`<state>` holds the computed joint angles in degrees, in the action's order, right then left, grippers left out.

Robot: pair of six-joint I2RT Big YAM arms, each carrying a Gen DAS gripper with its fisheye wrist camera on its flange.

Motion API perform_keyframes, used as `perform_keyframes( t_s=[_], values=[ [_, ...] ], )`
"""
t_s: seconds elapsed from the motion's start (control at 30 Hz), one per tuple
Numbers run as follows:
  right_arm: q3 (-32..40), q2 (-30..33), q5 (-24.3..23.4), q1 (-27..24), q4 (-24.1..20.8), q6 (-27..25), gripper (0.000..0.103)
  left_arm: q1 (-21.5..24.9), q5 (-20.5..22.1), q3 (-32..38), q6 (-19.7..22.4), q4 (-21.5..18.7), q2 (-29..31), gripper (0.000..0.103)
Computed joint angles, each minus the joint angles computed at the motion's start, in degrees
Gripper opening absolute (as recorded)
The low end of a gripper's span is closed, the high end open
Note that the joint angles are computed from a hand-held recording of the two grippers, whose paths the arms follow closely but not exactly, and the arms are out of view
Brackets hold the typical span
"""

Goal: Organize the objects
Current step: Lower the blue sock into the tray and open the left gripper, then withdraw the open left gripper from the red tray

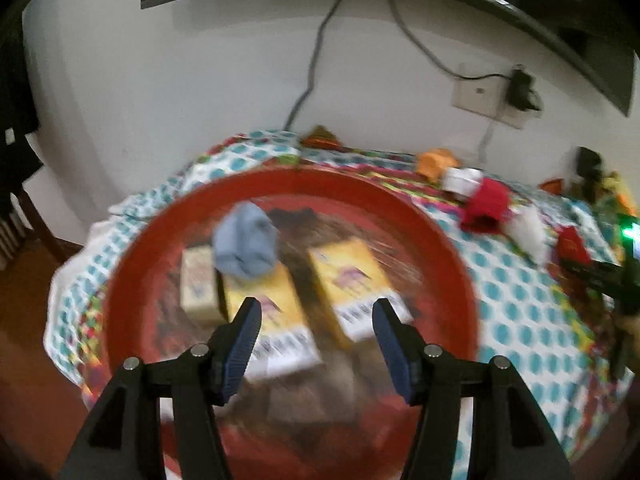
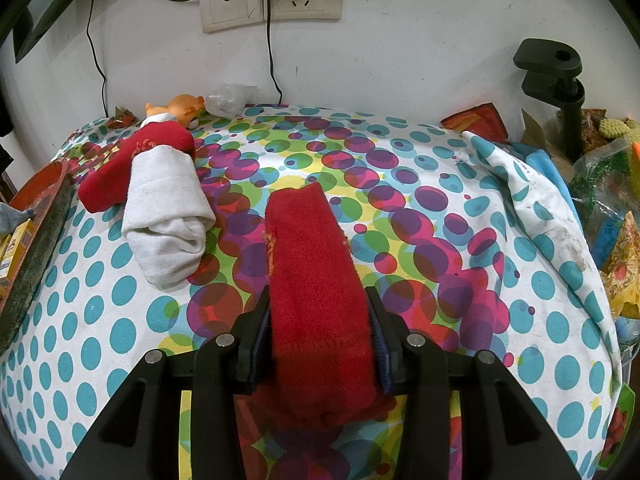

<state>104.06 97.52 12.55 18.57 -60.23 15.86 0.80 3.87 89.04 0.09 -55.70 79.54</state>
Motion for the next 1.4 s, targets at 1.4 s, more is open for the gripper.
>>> perform_keyframes(
  t_s=[1.4],
  values=[
    [2.15, 0.07, 7.18, 4.96, -4.43, 8.83, 0.033, 1.15, -0.34, -12.72, 1.72, 4.56, -13.55, 0.059]
  ],
)
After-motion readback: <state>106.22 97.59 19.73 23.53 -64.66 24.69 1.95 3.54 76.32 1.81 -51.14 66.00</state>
